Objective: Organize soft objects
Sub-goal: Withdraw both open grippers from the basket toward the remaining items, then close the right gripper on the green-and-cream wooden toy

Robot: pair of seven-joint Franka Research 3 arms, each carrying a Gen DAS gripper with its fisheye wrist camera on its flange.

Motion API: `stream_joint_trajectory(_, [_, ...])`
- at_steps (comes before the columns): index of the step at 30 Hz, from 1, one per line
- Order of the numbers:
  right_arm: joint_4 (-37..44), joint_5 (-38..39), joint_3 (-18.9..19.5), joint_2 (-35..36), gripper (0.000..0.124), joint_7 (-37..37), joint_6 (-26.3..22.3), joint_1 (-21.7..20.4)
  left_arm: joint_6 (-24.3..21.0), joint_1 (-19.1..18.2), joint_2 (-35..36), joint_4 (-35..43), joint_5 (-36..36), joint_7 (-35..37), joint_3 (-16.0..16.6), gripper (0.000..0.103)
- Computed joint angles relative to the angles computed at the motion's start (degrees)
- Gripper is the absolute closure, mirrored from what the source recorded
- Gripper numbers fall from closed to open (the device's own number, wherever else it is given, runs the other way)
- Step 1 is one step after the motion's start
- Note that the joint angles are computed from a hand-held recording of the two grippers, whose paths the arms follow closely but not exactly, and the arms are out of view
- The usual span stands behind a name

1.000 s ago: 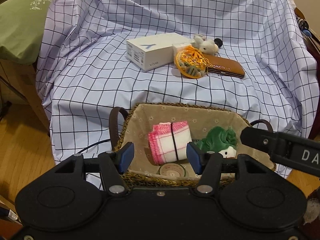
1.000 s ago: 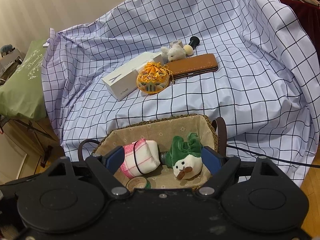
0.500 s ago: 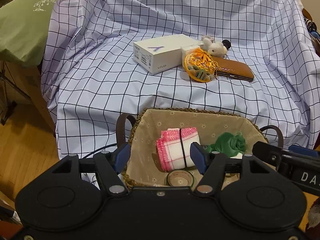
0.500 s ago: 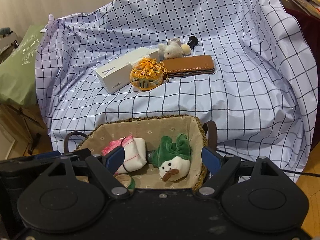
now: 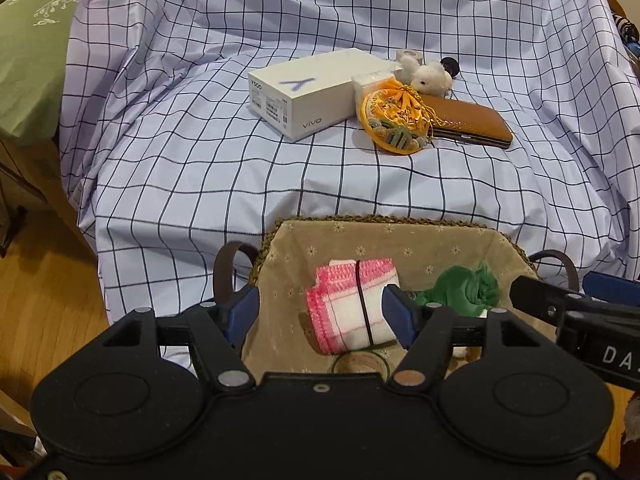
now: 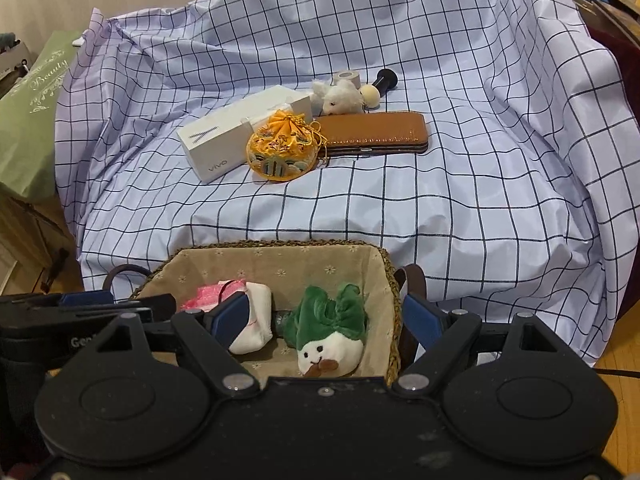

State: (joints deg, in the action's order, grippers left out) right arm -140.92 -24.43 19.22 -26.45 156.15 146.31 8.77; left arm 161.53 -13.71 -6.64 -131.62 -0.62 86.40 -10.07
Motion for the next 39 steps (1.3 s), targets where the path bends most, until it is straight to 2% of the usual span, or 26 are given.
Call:
stream_joint_trajectory(13, [5.29, -2.70, -3.36, 6.43, 0.040, -2.97, 1.65, -1.84, -3.86, 1.56, 8.06, 10.32, -0.09, 4.10, -1.47, 0.039])
stream_joint_trajectory(21, [10.63, -8.37, -6.20, 11.96, 0.040, -3.21, 3.10, -3.16, -5.61, 2.57, 14.09, 18.04, 1.26, 5.41, -2.99, 0.039])
stream_joint_trajectory(31, [20.09, -18.41, -11.16, 20.20, 0.040, -1.70, 4.03, -3.08, -7.44, 3.04, 20.59, 26.98, 2.55, 6.61, -4.50, 0.039])
stream_joint_trajectory(39, [31.21, -25.82, -17.84, 29.78, 0.040, -1.10, 4.29, -0.73, -9.71, 2.62, 27.09, 36.82, 3.70, 8.29, -5.25, 0.039])
